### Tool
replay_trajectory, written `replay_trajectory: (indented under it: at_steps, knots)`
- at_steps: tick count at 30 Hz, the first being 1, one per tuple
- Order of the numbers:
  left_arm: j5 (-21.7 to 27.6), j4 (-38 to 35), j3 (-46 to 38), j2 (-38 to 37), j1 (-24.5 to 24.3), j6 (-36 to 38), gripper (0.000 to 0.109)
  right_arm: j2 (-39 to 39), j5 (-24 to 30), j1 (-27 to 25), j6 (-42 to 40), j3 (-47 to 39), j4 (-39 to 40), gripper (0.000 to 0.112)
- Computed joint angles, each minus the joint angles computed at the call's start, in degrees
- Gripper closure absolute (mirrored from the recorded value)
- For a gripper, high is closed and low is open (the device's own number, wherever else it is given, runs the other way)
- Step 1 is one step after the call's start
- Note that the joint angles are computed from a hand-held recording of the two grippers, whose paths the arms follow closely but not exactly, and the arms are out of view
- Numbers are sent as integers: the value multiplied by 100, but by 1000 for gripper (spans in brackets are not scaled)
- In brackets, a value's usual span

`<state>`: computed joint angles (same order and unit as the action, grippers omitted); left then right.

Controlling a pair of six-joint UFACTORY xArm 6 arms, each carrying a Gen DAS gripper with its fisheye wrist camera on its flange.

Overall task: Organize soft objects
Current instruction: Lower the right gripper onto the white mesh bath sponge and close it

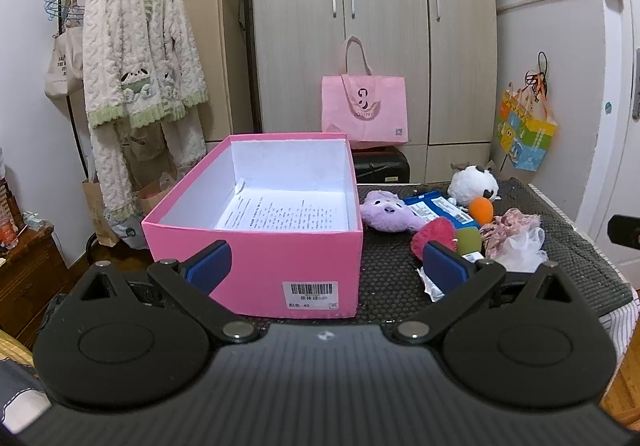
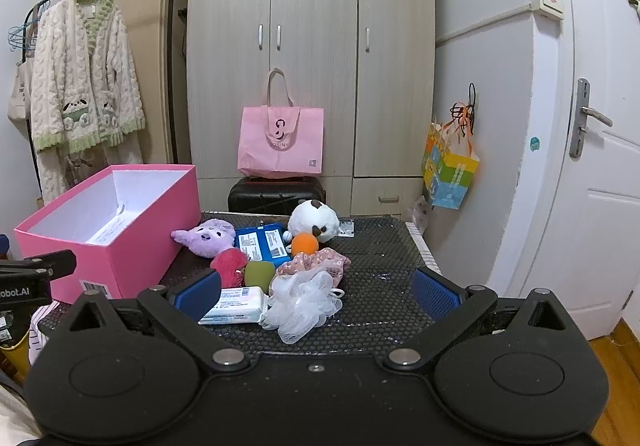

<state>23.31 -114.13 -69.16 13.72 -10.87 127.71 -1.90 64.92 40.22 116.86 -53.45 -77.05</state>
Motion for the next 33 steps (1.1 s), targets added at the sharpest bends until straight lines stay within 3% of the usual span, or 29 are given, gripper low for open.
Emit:
replay_trajectory:
  at_steps: [6, 10, 15, 17, 18, 19, 21, 23, 30, 33]
  knots:
    - [338, 117, -30, 76, 37, 4, 6, -234, -157, -191, 288, 507, -665, 9]
    - [764, 559, -5, 76, 10, -351, 7, -516, -933, -734, 648, 924, -1194, 9]
    - [845, 812, 20, 77, -309, -259, 8, -472, -1977, -1389, 961, 1054, -1858, 11]
    - [881, 1078, -44, 179, -432, -402, 10, -382, -2337, -1606, 1228, 1072, -2221, 16]
    - [882, 1247, -105, 257, -487, -509, 14, -307, -2333, -1658, 1353, 1062, -2307, 26]
    - [865, 1423, -176, 356, -555, -613, 16, -237, -2273, -1728, 1449, 1052, -2324, 37]
    - [748, 1603, -286, 534, -693, -713, 28, -153, -2444, -1994, 1577, 1009, -2310, 40]
    - [577, 1840, -498, 795, -849, -877, 33, -135, -2960, -2362, 2118, 1019, -2834, 40]
    - [-4, 2648, -1354, 1668, -1220, -2044, 34, 536, -4001, -2835, 2909, 530, -4027, 40]
    - [-306, 2492, -1663, 1957, -1352, -2055, 33, 822, -4501, -3038, 3687, 238, -4842, 40]
